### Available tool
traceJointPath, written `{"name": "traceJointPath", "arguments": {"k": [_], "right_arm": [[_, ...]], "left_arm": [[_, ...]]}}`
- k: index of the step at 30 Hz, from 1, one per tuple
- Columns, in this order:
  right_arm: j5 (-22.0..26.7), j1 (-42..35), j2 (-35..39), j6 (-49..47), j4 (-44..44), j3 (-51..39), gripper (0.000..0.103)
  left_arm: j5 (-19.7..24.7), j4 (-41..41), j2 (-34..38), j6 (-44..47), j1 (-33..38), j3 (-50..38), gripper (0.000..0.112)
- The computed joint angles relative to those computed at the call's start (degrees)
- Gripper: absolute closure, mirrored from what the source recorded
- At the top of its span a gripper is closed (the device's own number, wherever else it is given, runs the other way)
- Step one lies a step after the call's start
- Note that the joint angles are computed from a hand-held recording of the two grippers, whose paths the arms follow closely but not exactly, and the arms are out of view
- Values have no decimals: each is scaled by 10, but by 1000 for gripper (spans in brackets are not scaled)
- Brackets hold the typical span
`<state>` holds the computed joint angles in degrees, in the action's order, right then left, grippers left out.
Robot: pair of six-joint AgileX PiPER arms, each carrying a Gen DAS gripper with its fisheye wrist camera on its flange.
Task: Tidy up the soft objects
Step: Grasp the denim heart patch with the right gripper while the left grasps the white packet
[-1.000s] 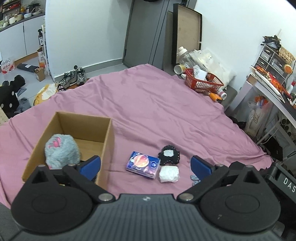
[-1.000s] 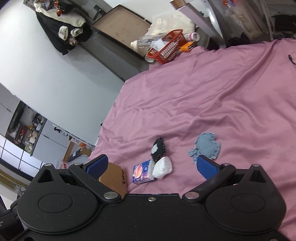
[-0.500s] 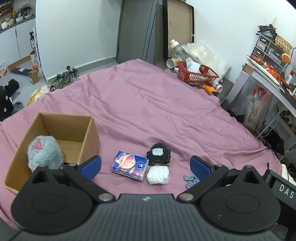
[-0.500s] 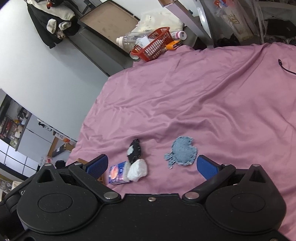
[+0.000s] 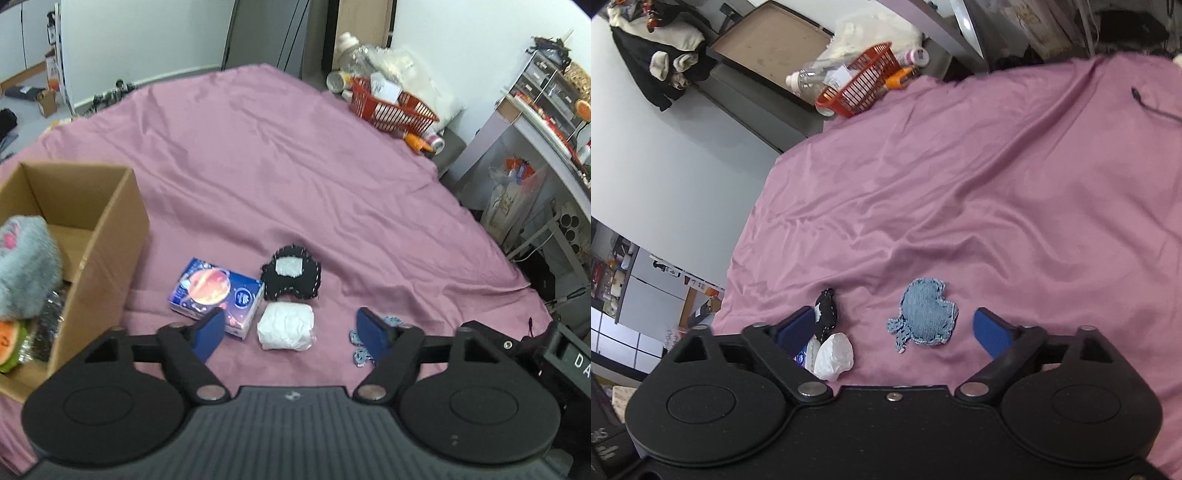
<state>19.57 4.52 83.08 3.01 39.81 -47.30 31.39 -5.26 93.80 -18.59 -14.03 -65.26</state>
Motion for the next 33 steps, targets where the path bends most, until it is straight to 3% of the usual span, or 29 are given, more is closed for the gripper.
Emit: {"name": "traceJointPath", "arguments": {"k": [4, 12, 15, 20, 23, 27, 30, 33], "right_arm": [[11, -21, 23, -103, 124, 2, 24], [5, -1, 87, -43, 66, -39, 29], [10, -6, 105, -82, 110, -47, 29], [0, -7, 125, -28, 69, -52, 30], [2, -6, 137, -42, 83, -57, 30], [0, 7, 152, -3, 36, -73, 32], [2, 18, 161, 43, -21, -83, 41], [-4, 21, 165, 64, -39, -83, 69]], "left_arm": [[-3, -28, 37, 26, 5, -14, 47], [-8, -40, 99, 47, 3, -41, 50], [-10, -32, 117, 42, -2, -50, 50], [8, -41, 148, 42, 0, -73, 65], [-3, -51, 151, 45, 5, -69, 66], [1, -66, 150, 57, 11, -71, 67], [2, -66, 142, 60, 13, -69, 67], [7, -71, 134, 65, 16, -70, 67]]}}
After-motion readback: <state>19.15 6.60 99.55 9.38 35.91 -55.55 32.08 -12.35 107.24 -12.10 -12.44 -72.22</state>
